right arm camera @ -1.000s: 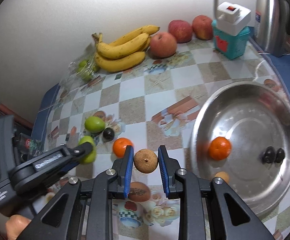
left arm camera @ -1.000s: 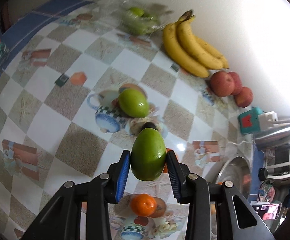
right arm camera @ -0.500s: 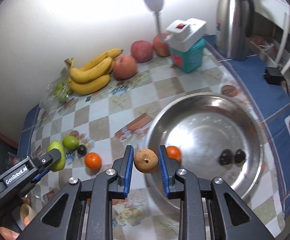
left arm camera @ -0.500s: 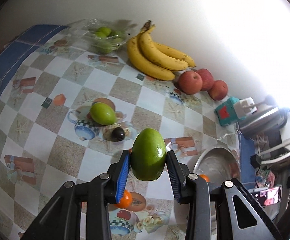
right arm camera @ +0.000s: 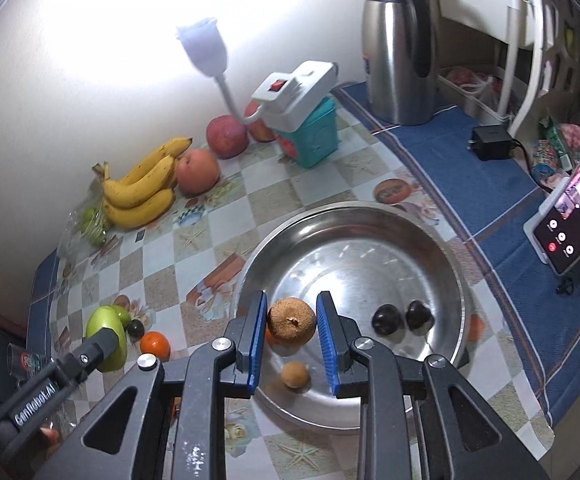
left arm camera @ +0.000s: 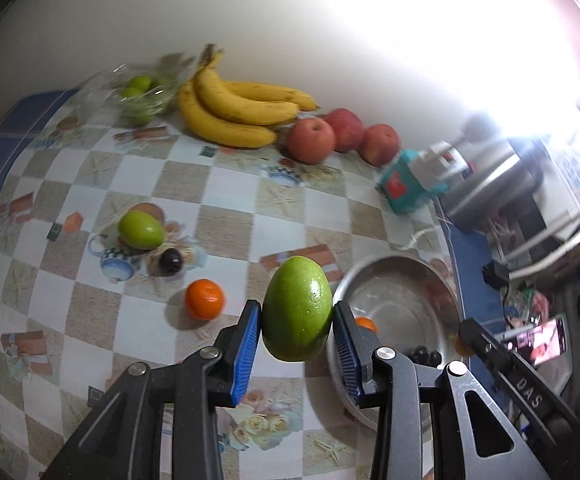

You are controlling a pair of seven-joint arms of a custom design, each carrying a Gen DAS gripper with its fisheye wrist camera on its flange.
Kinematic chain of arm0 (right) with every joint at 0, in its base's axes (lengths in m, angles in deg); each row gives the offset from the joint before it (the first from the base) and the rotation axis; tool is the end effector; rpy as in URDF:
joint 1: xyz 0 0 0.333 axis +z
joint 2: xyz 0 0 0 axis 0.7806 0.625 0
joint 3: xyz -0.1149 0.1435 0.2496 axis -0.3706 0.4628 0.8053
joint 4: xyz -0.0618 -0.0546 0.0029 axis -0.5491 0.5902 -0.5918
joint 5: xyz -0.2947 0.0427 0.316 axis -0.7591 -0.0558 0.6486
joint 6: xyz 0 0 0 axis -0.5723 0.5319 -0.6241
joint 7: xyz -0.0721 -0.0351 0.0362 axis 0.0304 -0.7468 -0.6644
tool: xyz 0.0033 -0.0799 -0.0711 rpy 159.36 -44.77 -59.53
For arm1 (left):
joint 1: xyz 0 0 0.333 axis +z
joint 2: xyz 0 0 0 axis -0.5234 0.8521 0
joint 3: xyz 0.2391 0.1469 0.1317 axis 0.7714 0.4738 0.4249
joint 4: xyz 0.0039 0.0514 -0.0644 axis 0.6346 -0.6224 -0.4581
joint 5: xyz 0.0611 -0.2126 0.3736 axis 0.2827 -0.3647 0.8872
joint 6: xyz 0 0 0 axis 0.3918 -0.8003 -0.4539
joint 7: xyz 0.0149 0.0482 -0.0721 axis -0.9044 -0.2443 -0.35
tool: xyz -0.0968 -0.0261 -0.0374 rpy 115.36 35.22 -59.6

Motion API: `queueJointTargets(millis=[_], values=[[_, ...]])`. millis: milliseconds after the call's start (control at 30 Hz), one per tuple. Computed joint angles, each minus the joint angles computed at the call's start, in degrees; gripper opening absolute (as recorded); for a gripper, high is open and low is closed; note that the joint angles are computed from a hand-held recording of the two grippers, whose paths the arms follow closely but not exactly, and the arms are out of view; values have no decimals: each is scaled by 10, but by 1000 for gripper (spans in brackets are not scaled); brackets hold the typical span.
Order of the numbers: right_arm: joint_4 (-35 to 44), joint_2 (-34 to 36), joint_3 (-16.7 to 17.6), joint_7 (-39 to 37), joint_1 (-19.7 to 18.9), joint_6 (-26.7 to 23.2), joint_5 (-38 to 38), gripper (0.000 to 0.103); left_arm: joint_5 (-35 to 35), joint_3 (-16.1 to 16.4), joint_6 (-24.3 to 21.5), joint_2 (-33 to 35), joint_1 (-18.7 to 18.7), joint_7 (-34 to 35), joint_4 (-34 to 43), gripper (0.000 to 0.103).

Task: Organize fruits
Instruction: 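Carry the green mango and brown kiwi over the steel bowl with both tools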

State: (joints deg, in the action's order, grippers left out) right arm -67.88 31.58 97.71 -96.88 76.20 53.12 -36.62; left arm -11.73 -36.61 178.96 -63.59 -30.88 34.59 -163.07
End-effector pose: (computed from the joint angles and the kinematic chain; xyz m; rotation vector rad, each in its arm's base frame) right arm 0.5057 0.3376 0.5709 -0.9187 2.4587 -0.5542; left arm 0.6359 -0.0873 0.5862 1.6800 -2.4732 0.8835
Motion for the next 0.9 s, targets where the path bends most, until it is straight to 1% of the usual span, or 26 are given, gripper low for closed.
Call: queueJointTargets(millis=[267, 400, 533, 800, 900], values=[[-36, -40, 8, 32, -7, -9, -10, 26, -3, -7, 7, -44, -23, 51, -45, 40], [-55, -61, 13, 47, -15, -12, -12, 26, -6, -7, 7, -52, -35, 67, -54, 40], [-76, -83, 18, 57, -24, -11, -9, 26, -4, -9, 24, -68, -47, 87, -71, 40], [-101, -110, 27, 68, -41, -12, -4, 26, 6, -11, 36, -76, -65, 97, -79, 40], [-117, -121, 27, 73, -46, -1, 2, 26, 16, -14, 34, -70, -70, 90, -76, 40]])
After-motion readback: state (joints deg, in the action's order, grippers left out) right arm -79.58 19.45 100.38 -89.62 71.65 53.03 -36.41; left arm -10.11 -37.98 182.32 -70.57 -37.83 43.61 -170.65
